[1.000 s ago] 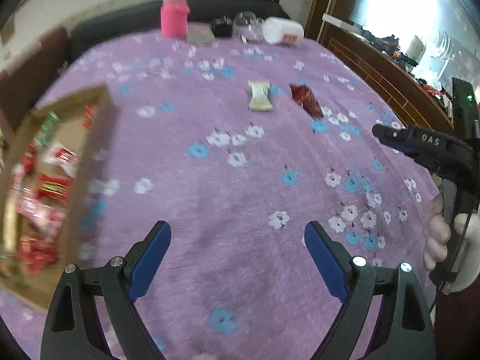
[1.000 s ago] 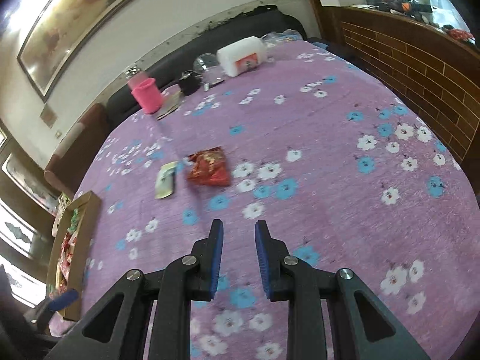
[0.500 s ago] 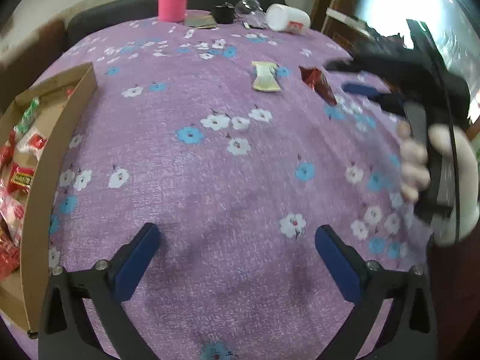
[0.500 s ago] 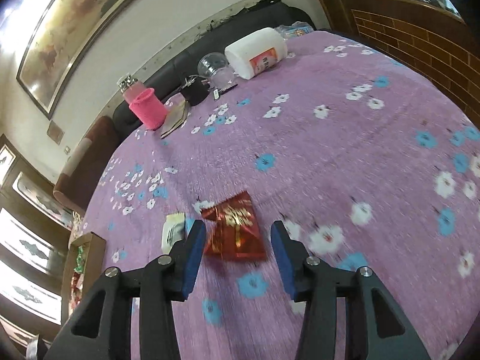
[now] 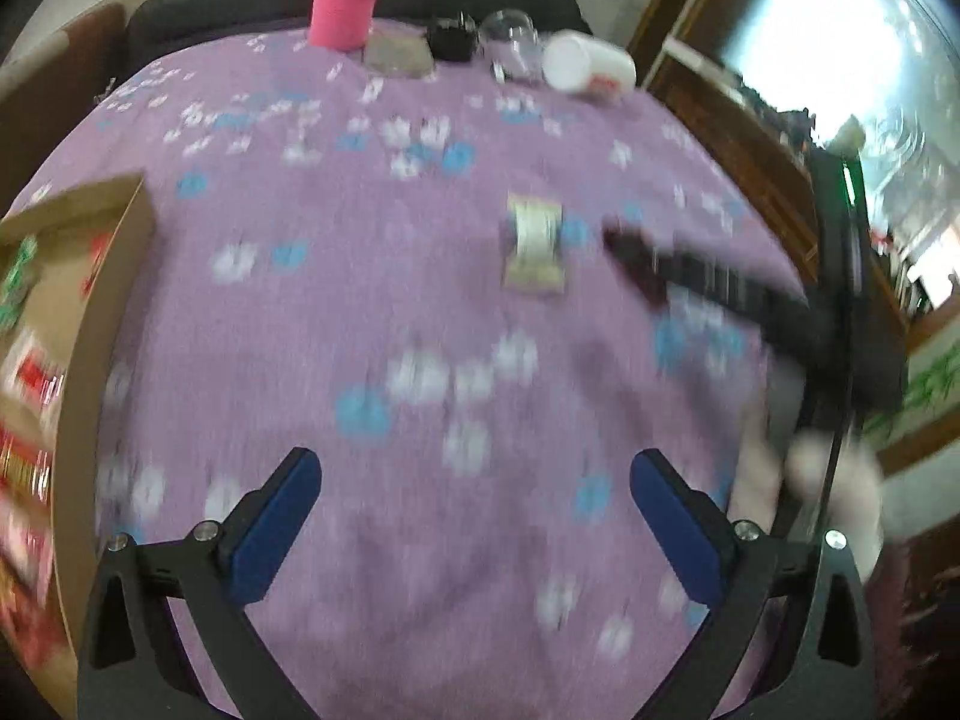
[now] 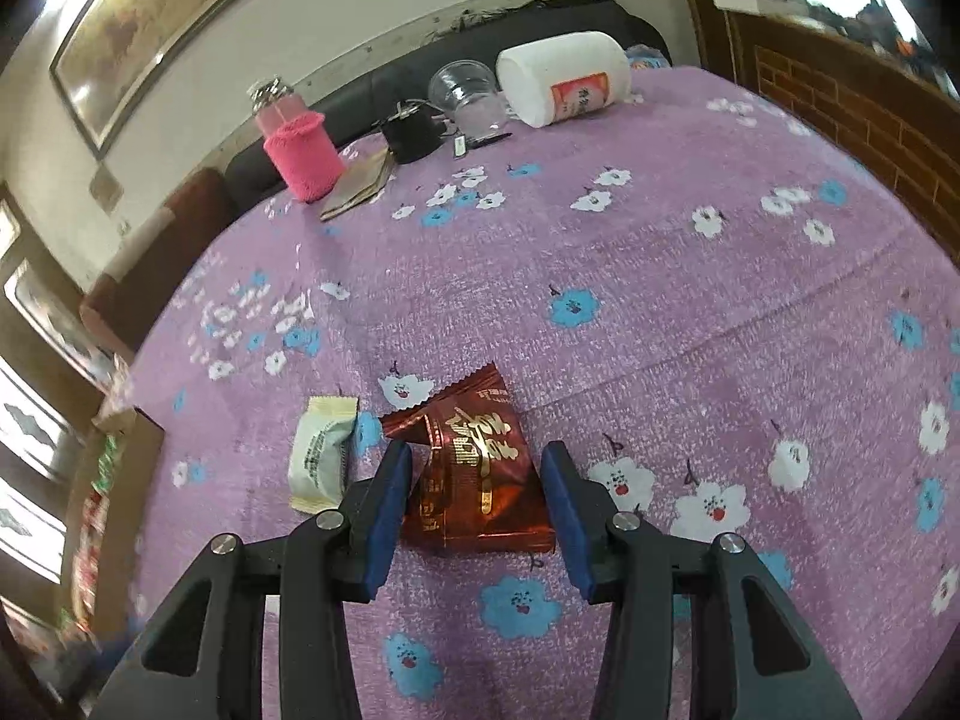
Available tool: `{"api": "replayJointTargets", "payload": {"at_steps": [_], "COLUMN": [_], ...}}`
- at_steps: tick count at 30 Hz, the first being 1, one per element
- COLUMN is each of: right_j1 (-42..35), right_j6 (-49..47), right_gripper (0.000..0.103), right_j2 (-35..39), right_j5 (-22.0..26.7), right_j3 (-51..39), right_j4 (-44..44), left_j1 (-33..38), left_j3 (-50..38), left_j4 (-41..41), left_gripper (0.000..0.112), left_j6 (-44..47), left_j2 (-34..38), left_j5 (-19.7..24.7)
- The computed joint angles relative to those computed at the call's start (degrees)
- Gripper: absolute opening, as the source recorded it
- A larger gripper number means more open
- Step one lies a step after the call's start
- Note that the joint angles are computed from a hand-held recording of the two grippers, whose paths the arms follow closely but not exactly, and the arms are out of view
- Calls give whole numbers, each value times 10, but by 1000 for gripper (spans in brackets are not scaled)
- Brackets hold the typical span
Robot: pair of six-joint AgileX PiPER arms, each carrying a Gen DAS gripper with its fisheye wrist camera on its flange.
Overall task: Organize snacks
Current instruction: 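Grasp the brown-red triangular packet with the right gripper while the left grasps the cream-wrapped candy, then carry the cream candy and brown-red packet into the box and open both grippers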
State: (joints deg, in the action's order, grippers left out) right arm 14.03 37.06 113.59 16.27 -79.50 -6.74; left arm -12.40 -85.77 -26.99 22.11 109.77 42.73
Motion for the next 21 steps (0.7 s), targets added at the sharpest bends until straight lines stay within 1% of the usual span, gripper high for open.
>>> {"api": "replayJointTargets", "payload": {"at_steps": [2,4,5,6,7,8,9,10,12,14,15,16,17,18,19,21], "right_j1": [8,10,7,4,-1,-3,-8,-17,-35,-45,-48,-48,-47,-47,-47,-43], "right_j6": [47,66,61,60,71,100,118,117,65,37,26,27,30,29,31,51], "right_gripper": [45,41,40,39,39,39,39,39,39,39,39,39,39,39,39,39], "right_j2": [2,1,-2,-6,-10,-16,-22,-28,-36,-39,-40,-40,-40,-40,-40,-38], "right_j5": [7,16,13,14,17,19,19,12,-7,-13,-16,-16,-15,-17,-19,-16], "right_j3": [-3,-5,0,4,8,14,21,30,45,50,52,52,51,52,51,47], "right_j4": [-57,-81,-73,-68,-75,-101,-115,-107,-37,3,17,17,13,13,7,-18], "left_j1": [-11,-23,-30,-36,-42,-47,-53,-61,-80,-98,-102,-106,-108,-110,-109,-103], "left_j3": [-82,-149,-197,-236,-270,-311,-337,-355,-404,-440,-454,-446,-449,-441,-443,-428], "left_j4": [23,45,60,71,79,85,95,109,143,189,199,210,217,227,225,216], "left_gripper": [99,82,77,69,66,66,66,66,66,66,66,58,51,35,21,20], "left_j6": [-30,-57,-73,-87,-97,-103,-109,-116,-123,-140,-144,-146,-146,-151,-150,-144], "left_j2": [48,88,118,142,165,191,207,219,250,275,285,282,284,280,281,272], "left_j5": [12,30,47,63,77,92,98,98,106,109,113,99,98,88,89,85]}}
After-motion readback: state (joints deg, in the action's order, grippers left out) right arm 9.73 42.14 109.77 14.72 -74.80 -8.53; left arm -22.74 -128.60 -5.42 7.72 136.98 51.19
